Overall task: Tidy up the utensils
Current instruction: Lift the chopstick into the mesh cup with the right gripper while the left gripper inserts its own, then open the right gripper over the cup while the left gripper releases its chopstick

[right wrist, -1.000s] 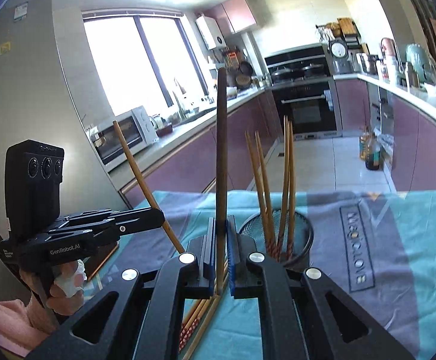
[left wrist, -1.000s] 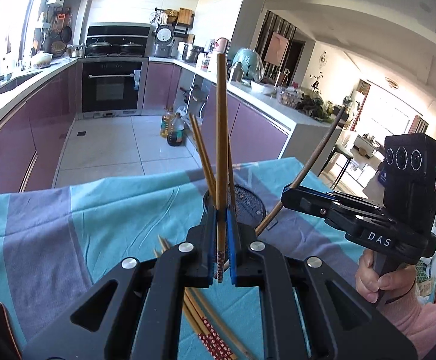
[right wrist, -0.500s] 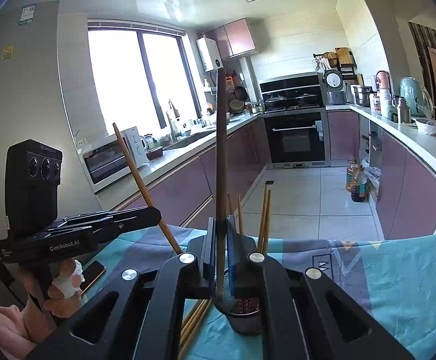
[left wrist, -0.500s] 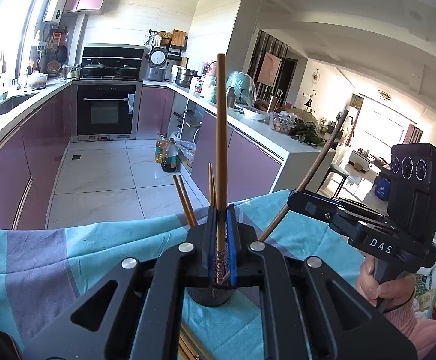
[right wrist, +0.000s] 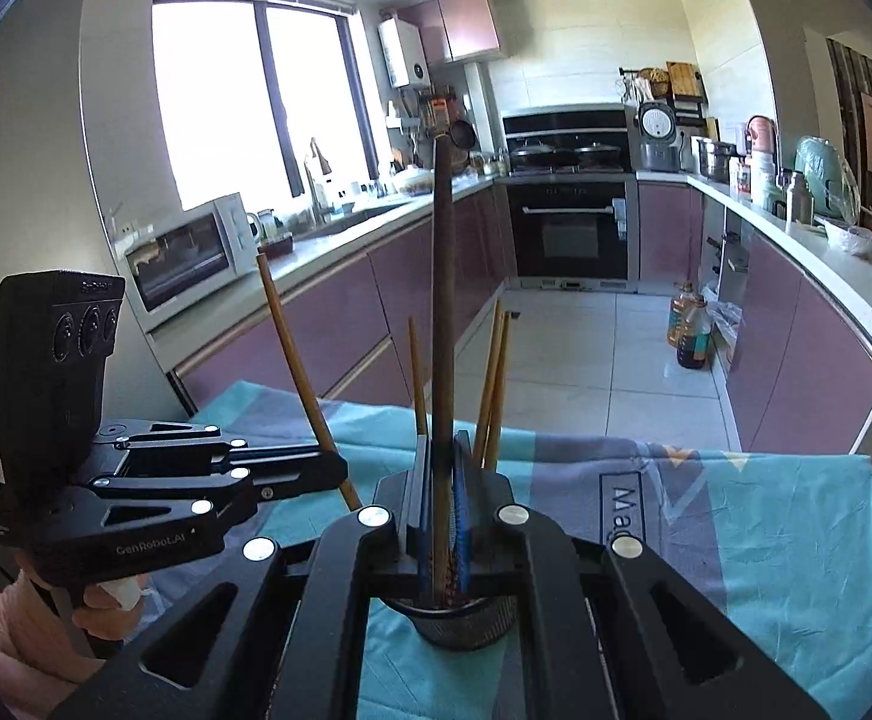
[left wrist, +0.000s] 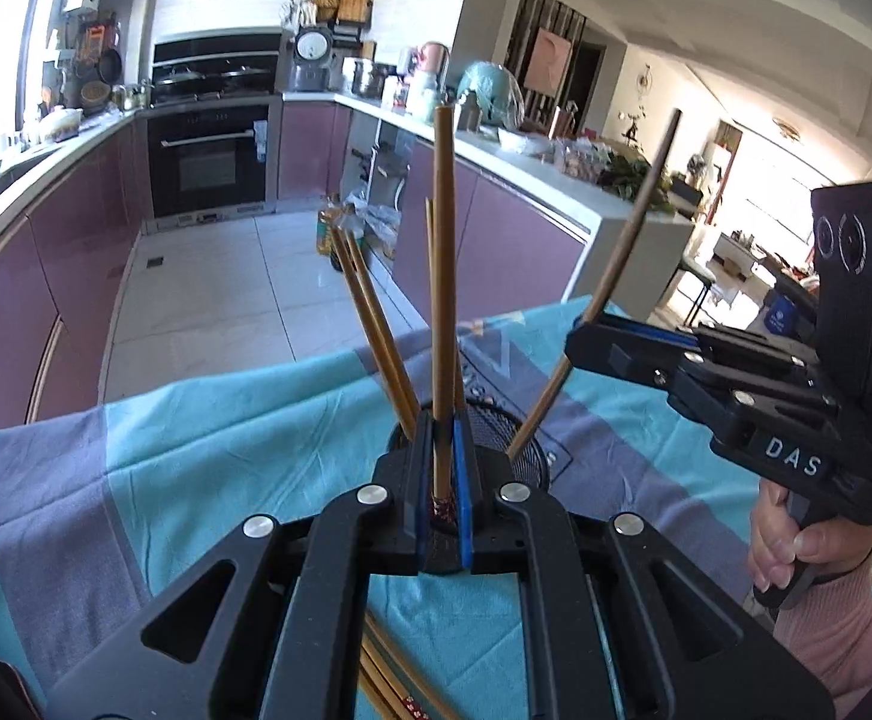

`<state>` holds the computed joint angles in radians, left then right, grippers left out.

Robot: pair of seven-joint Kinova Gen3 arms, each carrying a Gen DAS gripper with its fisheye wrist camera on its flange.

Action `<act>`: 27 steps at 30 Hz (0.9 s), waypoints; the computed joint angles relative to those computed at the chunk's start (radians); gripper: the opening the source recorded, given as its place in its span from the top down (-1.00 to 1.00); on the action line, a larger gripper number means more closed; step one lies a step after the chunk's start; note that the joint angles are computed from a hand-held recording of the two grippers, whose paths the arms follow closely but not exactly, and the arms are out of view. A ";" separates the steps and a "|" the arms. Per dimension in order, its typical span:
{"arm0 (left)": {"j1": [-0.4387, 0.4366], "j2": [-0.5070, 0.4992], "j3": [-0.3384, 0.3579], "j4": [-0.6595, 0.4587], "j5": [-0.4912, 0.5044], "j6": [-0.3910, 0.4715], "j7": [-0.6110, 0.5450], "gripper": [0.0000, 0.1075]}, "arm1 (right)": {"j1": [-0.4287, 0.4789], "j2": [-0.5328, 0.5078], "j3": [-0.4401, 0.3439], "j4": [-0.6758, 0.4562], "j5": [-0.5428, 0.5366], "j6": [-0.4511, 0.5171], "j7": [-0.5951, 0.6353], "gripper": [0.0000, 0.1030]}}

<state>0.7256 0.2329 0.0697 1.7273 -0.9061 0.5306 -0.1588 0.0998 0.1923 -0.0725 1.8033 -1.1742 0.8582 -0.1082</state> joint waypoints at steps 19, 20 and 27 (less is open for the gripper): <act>-0.037 0.065 -0.076 -0.023 0.257 -0.083 -0.233 0.85 | -0.034 0.061 -0.052 -0.047 0.130 -0.070 -0.159 0.88; -0.018 0.067 -0.087 -0.025 0.242 -0.074 -0.213 0.85 | -0.034 0.062 -0.055 -0.047 0.130 -0.073 -0.162 0.88; 0.034 0.057 -0.129 0.001 0.150 -0.063 -0.105 0.58 | -0.023 0.062 -0.066 -0.036 0.123 -0.075 -0.162 0.84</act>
<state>0.7596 0.2898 -0.0588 1.7286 -0.7564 0.4675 -0.2635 0.0766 0.2543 -0.1381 1.7672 -1.0509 0.7828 -0.2703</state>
